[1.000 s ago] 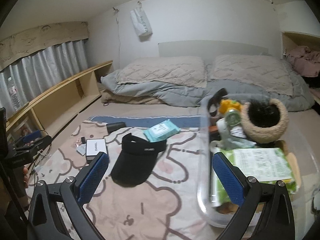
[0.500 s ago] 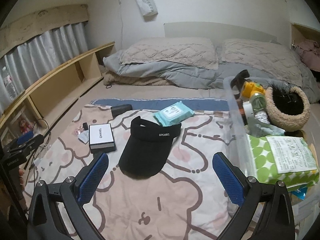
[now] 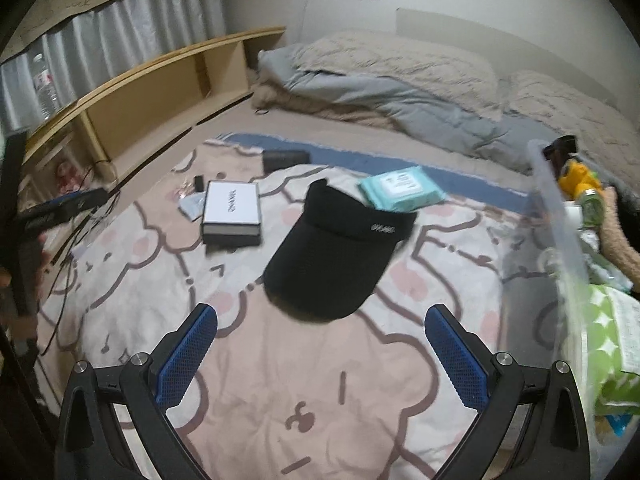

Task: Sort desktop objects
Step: 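Move left tool to white zip packet while right tool approaches wooden oval block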

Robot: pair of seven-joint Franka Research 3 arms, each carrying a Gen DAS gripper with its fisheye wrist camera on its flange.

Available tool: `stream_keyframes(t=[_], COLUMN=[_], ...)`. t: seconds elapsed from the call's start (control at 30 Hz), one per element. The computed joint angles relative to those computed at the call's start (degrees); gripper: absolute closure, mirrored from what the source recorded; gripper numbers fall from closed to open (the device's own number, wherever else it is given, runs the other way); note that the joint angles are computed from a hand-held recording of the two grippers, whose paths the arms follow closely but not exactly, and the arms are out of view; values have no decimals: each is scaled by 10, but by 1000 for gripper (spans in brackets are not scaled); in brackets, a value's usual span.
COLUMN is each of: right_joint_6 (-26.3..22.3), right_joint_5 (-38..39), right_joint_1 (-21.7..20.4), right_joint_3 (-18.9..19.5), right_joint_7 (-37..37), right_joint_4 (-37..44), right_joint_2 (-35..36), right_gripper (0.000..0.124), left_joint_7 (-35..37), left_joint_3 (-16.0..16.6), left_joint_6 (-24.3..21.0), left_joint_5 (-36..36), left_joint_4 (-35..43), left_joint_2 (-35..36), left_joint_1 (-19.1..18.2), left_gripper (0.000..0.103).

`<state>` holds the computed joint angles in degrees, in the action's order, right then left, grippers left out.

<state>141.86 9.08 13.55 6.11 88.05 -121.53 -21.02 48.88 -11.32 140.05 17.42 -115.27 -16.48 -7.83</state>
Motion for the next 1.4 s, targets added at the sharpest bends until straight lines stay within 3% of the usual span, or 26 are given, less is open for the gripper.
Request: stream_keyframes(t=[0.17,0.33,0.6,0.7,0.83,1.0,1.13,1.17,1.23,1.27,1.33,1.4], right_joint_6=[-6,-11,-25,-40,-65,-89,-100,-103,-108,-109,-110,-106], right_joint_5=[17,32,63,111,137,148,143,144,143,142,135,123], right_joint_1=[11,14,14,23,13,6,6,6,7,7,8,9], right_joint_3=[-6,-11,-20,-39,-44,-43,-37,-37,-35,-34,-32,-27], right_joint_7=[-29,-49,-55,-77,-69,-71,-71,-73,-73,-73,-72,-67], right_joint_4=[-2,-1,9,17,34,59,73,74,76,77,79,83], right_joint_2=[-1,0,12,20,40,72,93,95,98,100,101,105], right_gripper=[21,21,21,21,21,21,21,21,21,21,21,21], left_joint_7=[-41,-31,-13,3,23,35,61,67,87,84,81,87], left_joint_3=[6,27,38,38,38,34,22,20,14,15,17,19], left_joint_6=[-29,2,-7,-14,-33,-42,9,16,23,17,7,-4], left_joint_5=[31,6,-29,-43,-80,-116,-210,-226,-260,-260,-241,-228], left_joint_4=[49,83,142,151,163,167,147,146,149,153,159,159], left_joint_2=[49,105,199,224,254,271,270,270,275,277,281,279], left_joint_1=[29,38,49,51,56,61,76,77,80,77,70,67], left_gripper=[0,0,0,3,19,25,26,29,57,59,76,84])
